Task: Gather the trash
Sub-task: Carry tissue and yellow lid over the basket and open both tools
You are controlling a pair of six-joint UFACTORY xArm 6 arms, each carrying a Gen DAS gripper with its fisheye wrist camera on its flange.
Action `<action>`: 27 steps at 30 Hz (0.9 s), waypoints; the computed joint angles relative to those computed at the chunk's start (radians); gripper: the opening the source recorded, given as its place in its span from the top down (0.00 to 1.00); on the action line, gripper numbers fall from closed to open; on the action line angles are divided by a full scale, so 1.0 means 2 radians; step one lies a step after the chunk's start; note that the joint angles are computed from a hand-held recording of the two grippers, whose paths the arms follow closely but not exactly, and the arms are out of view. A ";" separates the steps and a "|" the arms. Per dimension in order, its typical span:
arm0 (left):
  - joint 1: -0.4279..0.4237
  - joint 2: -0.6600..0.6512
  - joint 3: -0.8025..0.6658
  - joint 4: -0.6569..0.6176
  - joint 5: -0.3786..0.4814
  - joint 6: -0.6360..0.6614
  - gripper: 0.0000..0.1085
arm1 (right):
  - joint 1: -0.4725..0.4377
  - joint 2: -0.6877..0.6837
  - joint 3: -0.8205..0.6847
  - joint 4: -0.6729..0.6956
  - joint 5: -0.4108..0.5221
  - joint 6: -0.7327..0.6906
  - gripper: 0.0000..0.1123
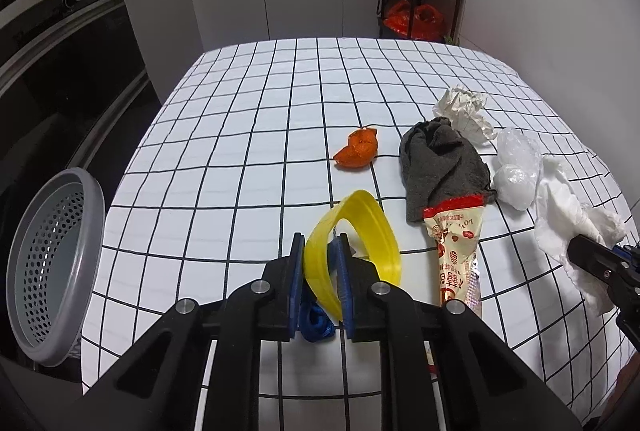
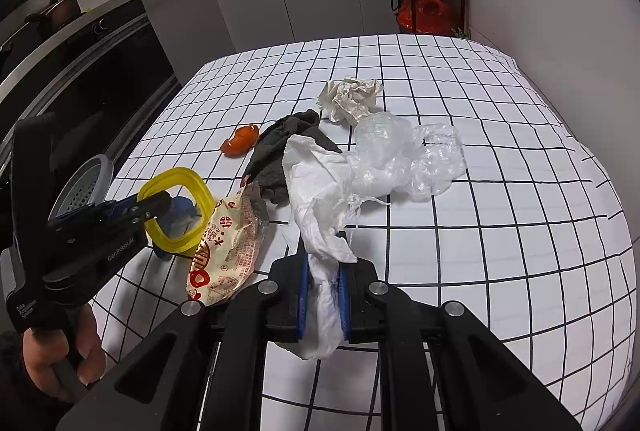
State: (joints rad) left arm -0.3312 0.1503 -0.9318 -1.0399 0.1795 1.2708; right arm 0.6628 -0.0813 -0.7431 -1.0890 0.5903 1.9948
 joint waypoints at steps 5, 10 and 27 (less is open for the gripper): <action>0.006 -0.014 0.003 -0.009 0.009 0.010 0.87 | 0.002 -0.001 -0.001 -0.003 0.001 0.001 0.89; 0.013 -0.030 0.010 -0.020 0.006 0.023 0.87 | 0.005 -0.001 -0.002 -0.007 0.004 0.004 0.89; 0.110 -0.101 0.037 -0.069 0.074 0.101 0.87 | 0.063 0.022 -0.052 -0.033 0.046 0.050 0.89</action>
